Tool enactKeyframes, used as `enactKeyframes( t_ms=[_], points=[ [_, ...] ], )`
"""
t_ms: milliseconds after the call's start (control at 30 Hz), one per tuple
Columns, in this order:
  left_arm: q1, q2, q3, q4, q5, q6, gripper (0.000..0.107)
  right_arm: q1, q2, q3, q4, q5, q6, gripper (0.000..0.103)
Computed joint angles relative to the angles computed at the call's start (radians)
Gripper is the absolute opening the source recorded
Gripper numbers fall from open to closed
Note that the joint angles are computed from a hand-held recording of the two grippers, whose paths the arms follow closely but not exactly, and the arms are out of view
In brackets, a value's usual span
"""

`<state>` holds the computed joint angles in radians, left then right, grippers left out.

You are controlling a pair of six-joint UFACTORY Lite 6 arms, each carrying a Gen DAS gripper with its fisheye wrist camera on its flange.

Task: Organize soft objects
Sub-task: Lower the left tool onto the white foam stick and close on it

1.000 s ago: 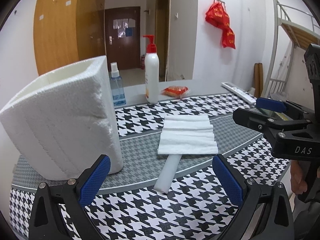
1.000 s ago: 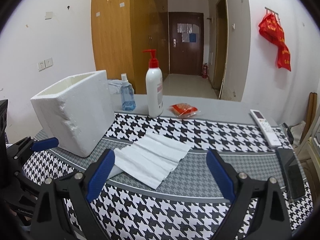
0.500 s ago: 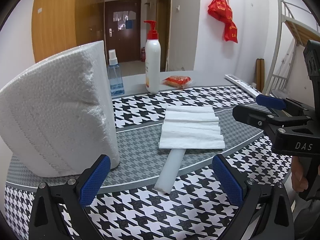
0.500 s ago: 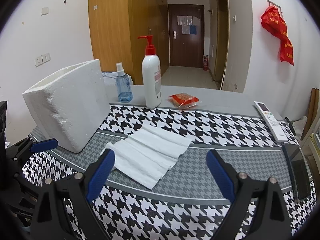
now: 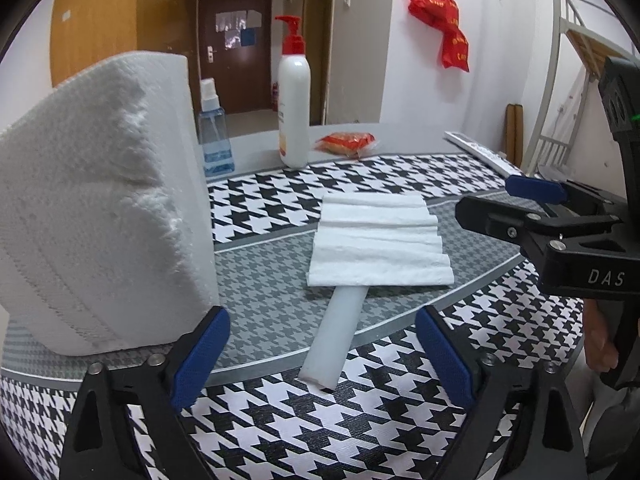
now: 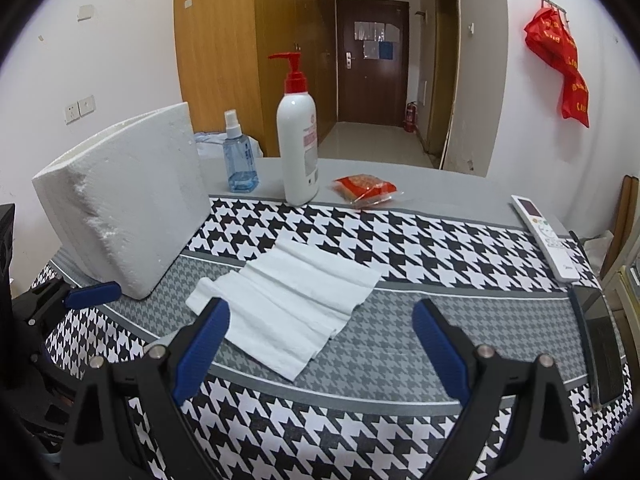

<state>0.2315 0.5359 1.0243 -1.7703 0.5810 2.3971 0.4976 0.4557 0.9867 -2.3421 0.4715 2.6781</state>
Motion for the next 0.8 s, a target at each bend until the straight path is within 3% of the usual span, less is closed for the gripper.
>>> enactKeyframes(
  t_ms=[400,800],
  points=[
    [-0.018,0.060,0.068,0.123,-0.025,-0.090,0.062,-0.028,0.113,0.126,-0.012,-0.080,-0.037,0.095],
    [-0.027,0.083,0.103,0.198,-0.022,-0.140,0.049,-0.055,0.203,0.236,-0.046,-0.166,-0.045,0.095]
  ],
)
